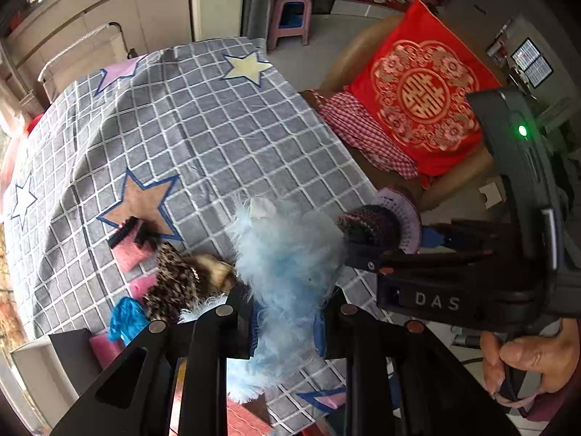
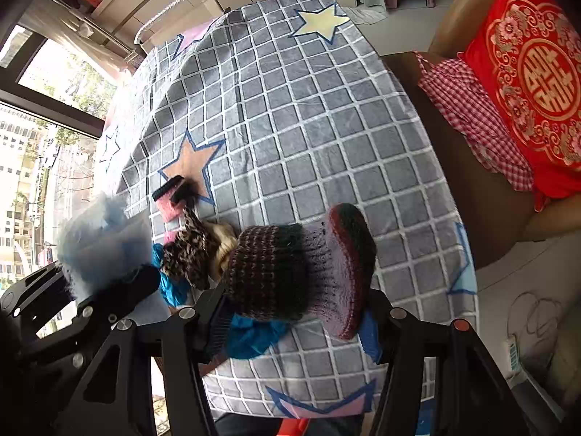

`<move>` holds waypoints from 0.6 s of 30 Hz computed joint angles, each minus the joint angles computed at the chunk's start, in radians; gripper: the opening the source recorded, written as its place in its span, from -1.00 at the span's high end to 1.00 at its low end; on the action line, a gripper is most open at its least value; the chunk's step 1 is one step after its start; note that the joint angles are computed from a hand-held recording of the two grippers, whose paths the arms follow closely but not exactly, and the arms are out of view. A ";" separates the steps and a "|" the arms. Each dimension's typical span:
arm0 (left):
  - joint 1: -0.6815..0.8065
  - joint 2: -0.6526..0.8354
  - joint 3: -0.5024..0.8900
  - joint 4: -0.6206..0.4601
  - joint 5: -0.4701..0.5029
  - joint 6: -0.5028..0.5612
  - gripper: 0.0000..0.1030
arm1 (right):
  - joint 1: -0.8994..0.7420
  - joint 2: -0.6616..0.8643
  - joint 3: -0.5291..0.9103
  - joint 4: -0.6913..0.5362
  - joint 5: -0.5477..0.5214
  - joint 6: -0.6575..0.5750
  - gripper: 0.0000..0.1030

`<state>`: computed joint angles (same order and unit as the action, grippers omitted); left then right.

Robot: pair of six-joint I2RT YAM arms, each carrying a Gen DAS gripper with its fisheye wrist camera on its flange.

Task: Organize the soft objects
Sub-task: 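Carry the scrunchie and the sock with both tools over the white box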

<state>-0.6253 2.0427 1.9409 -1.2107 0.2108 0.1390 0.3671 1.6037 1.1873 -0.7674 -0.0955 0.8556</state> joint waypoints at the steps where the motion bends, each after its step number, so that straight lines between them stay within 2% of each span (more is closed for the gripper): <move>1: -0.015 -0.020 -0.025 0.002 -0.002 -0.002 0.52 | 0.001 -0.024 -0.021 -0.003 0.001 0.001 -0.15; 11: -0.142 -0.201 -0.261 0.004 -0.033 -0.063 0.52 | 0.027 -0.254 -0.208 -0.052 0.014 0.004 -0.15; 18: -0.166 -0.345 -0.464 0.030 -0.037 -0.090 0.52 | 0.130 -0.355 -0.328 -0.047 0.020 0.044 -0.15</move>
